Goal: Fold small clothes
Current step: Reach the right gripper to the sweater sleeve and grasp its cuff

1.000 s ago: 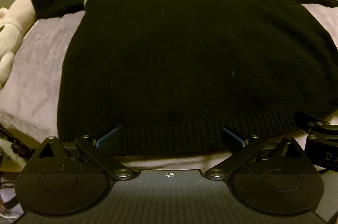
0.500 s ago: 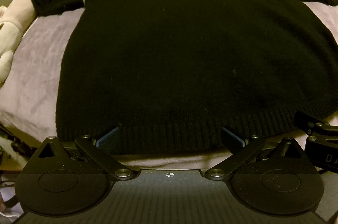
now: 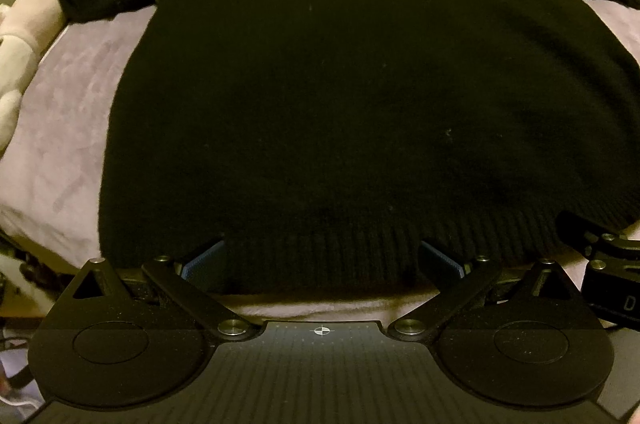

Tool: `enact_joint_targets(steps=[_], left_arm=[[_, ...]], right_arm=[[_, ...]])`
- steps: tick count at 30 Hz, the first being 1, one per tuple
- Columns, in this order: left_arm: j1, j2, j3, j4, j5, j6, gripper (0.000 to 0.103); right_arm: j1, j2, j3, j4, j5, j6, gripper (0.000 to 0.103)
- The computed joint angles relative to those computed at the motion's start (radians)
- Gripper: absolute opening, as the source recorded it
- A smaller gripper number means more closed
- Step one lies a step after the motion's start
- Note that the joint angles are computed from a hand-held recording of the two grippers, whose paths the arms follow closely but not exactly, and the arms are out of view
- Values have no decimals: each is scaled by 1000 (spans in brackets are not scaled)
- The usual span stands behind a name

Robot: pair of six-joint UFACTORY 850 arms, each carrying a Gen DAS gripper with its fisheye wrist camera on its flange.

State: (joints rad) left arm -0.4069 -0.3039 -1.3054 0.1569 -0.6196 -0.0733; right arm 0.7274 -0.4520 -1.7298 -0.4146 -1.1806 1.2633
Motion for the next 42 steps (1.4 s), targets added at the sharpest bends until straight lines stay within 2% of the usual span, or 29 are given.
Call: enact_joint_targets(steps=[12, 15, 19, 21, 25, 28, 31, 33, 37, 40, 42], left_arm=[[-21, -55, -54, 33, -45, -34, 103], [-22, -70, -78, 42, -52, -65, 103], [-17, -106, -139, 45, -54, -129, 103], [-12, -136, -190, 47, -58, -170, 103], [-15, -202, -285, 133, -35, -287, 103], [-26, -289, -395, 219, -56, -359, 103], [-27, -389, -536, 213, -99, -369, 103], [-28, -432, -598, 217, -93, -396, 103], [-45, -512, -683, 312, -45, -536, 103], [-49, -600, -774, 371, -57, -602, 103], [-53, -605, -747, 441, -4, -704, 103]], right_arm=[[-40, 48, 101, 37, 128, 5, 99], [-53, 79, 147, 4, 178, 32, 99], [-86, 142, 249, -75, 265, 135, 99], [-117, 175, 312, -58, 319, 185, 99], [-157, 260, 461, -79, 486, 317, 99], [-180, 294, 502, -10, 552, 236, 99], [-237, 328, 526, 200, 623, -15, 99], [-298, 407, 592, 171, 713, 3, 99], [-443, 479, 629, -221, 652, 383, 99], [-588, 474, 670, -474, 664, 675, 98], [-690, 450, 682, -555, 716, 811, 89]])
